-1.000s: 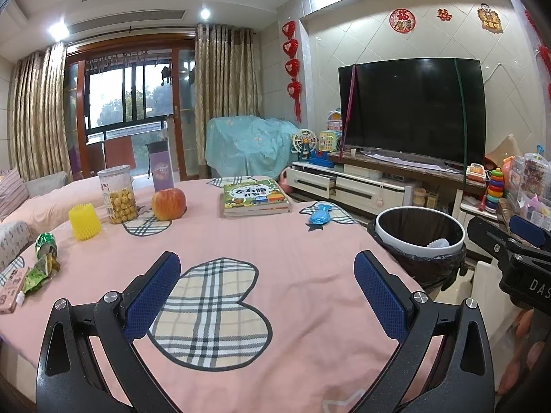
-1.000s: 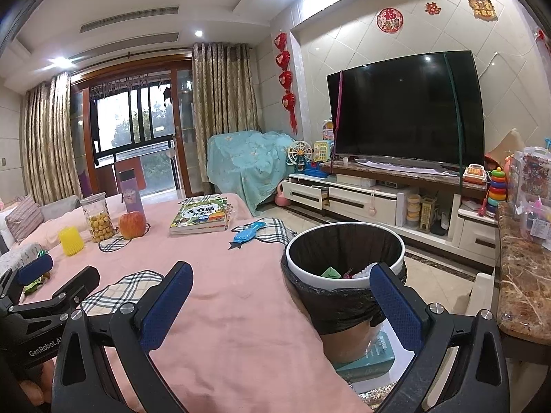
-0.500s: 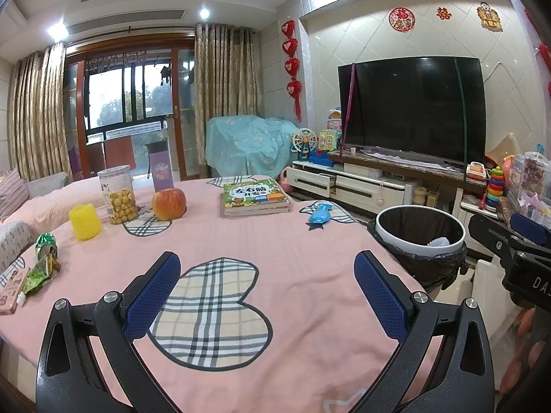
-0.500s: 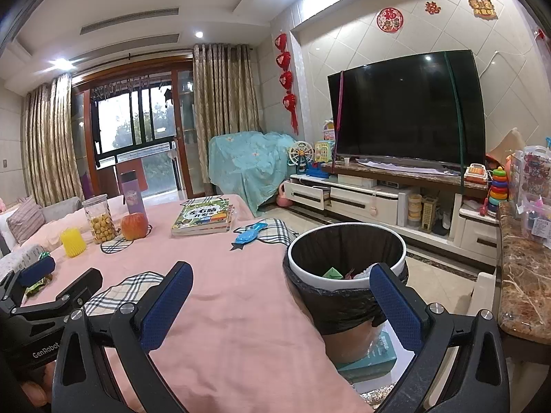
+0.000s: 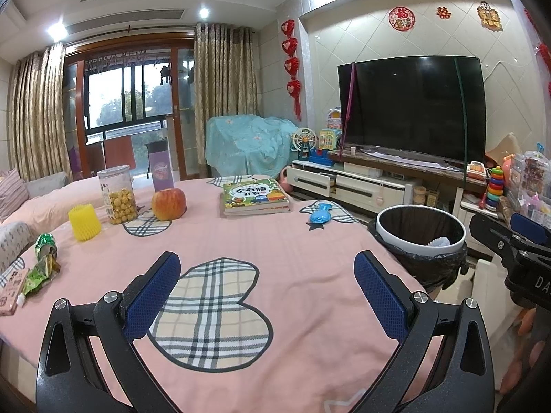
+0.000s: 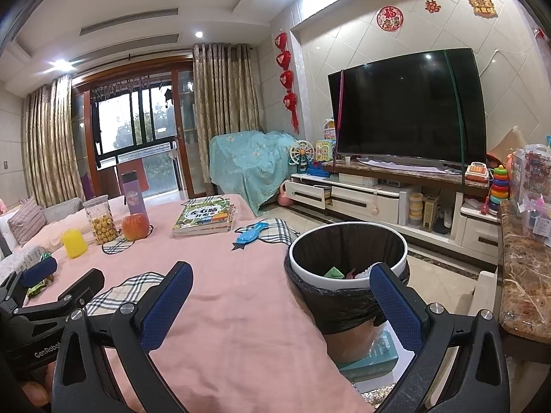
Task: Collect trash
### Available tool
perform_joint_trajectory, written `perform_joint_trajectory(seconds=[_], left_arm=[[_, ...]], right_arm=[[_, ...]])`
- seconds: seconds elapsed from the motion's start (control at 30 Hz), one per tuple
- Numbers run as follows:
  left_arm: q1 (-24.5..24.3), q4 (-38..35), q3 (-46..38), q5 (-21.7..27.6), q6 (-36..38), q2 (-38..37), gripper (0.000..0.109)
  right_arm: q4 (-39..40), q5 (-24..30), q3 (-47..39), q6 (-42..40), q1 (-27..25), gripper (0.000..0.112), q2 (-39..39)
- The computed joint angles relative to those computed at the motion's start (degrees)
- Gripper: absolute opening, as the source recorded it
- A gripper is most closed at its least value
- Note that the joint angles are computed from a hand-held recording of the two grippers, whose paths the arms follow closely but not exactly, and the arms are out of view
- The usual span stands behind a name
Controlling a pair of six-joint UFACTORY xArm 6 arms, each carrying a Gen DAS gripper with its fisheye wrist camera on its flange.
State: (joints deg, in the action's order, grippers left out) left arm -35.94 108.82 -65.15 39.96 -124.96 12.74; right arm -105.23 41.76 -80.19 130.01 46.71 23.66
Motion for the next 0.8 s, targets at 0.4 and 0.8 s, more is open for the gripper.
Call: perform_joint_trajectory(seconds=[0.4,0.8], left_arm=[[0.6,0.0,-0.2,-0.7,0.5,0.3,0.103],[1.5,0.0,-0.4,-2.4,0.8,0.5,0.103]], right_arm=[[0.9,-1.1,-0.5,-0.3,-0.2,0.103,0.1],[1.7,-5.5,-2.7,-0.6,-1.9,0.103,1.7]])
